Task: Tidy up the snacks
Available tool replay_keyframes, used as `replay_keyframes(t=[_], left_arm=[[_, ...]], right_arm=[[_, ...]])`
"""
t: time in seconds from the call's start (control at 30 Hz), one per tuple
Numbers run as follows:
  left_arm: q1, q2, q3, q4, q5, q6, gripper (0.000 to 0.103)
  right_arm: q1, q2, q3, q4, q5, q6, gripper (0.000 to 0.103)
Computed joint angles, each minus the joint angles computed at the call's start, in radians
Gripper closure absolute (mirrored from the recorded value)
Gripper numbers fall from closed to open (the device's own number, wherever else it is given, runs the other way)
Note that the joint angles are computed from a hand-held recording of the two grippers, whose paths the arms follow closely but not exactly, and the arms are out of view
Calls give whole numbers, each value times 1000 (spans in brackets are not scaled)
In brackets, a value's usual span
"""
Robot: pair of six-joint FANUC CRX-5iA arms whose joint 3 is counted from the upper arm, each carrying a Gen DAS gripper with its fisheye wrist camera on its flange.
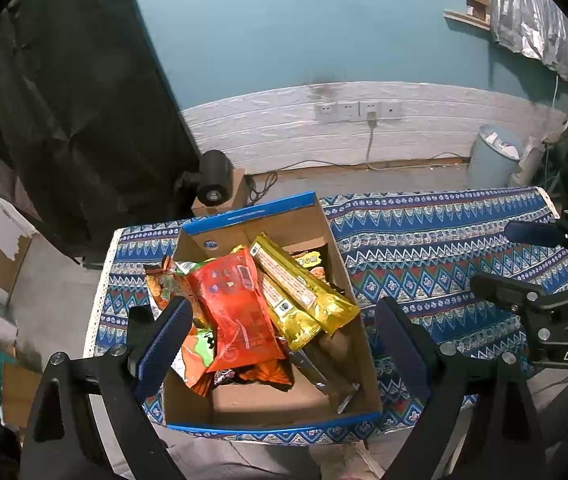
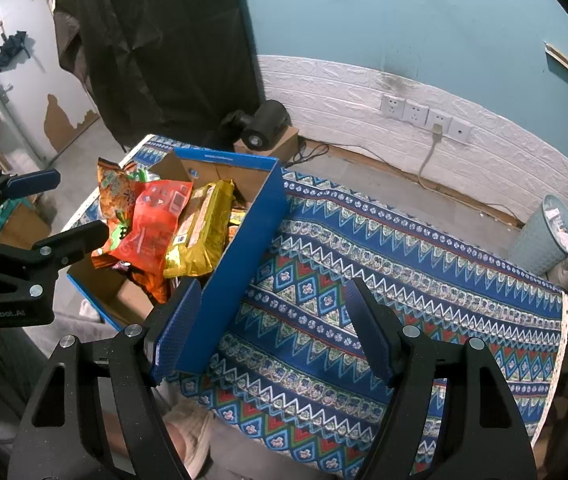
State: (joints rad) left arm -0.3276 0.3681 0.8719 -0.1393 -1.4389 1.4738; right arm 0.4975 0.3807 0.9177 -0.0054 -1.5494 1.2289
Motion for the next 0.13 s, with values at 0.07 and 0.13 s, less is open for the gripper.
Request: replay_keyframes(t=[0.07, 0.13], left_arm=[[-1, 0, 0, -3, 0, 0, 9], [-2, 3, 6, -1, -5, 1, 9]], right_arm=[[0, 2, 3, 2, -2, -1, 29], [-1, 1, 2, 1, -1, -1, 29]])
